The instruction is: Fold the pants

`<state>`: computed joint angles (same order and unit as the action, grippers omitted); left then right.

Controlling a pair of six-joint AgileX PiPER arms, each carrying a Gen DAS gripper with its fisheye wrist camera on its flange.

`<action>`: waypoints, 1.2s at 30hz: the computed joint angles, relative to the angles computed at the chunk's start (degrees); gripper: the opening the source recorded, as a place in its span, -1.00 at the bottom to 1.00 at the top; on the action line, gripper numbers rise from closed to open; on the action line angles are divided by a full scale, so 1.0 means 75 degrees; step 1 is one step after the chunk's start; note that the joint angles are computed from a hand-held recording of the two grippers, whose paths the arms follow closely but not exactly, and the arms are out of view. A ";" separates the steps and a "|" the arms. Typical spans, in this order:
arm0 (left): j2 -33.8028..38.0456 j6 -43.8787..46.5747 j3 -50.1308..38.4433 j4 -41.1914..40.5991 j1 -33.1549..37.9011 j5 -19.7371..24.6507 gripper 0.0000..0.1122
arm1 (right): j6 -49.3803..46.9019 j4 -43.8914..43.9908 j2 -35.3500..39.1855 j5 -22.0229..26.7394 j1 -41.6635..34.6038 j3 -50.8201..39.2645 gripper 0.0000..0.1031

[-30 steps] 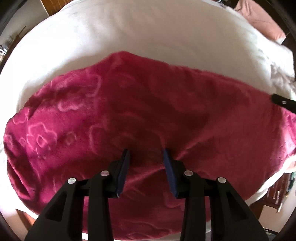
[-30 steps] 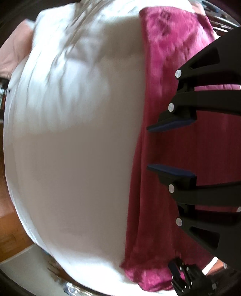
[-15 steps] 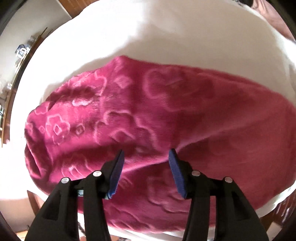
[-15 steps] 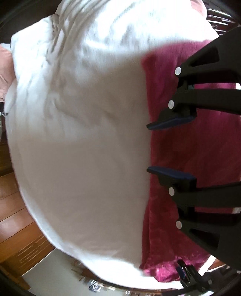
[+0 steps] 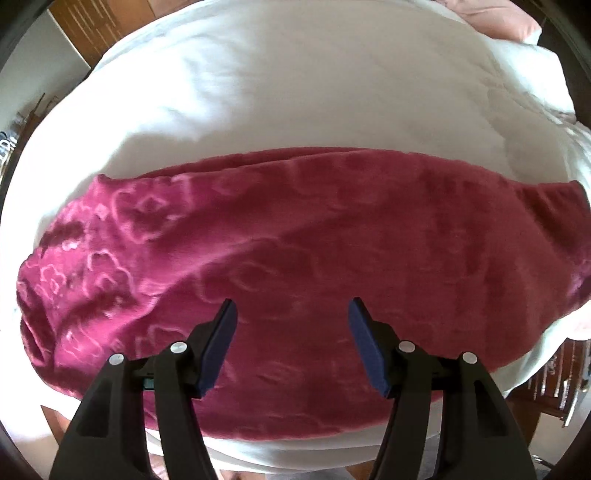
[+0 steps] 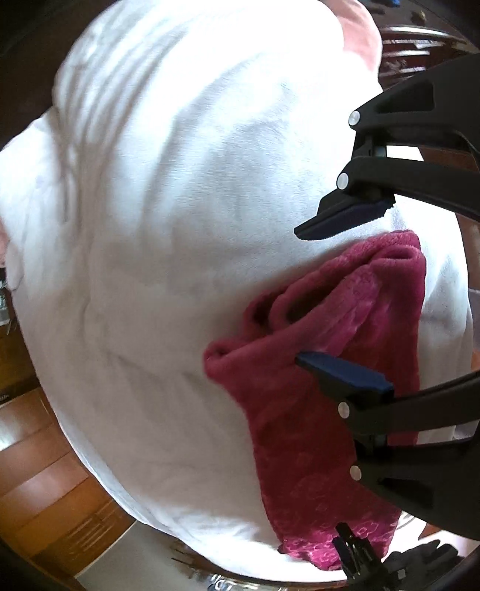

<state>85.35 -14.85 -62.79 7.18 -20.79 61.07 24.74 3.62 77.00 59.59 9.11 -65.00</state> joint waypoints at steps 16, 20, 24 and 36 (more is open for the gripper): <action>-0.1033 -0.0773 0.0473 -0.0039 -0.0391 0.0734 0.11 | -0.1746 0.1633 0.0648 -0.0571 -0.0455 0.0403 -0.60; -0.1261 -0.0528 0.0574 -0.0249 0.0076 0.0789 0.11 | -0.1993 0.2480 0.0500 -0.0336 -0.0821 0.0248 -0.67; -0.1530 0.0135 0.0767 -0.0463 0.0772 0.0704 0.11 | -0.2084 0.3374 0.0335 -0.0195 -0.0855 -0.0049 -0.68; -0.1911 0.2757 0.0991 -0.1433 0.3663 0.0723 0.11 | -0.1333 0.4337 0.1206 -0.0345 0.0762 -0.2038 -0.68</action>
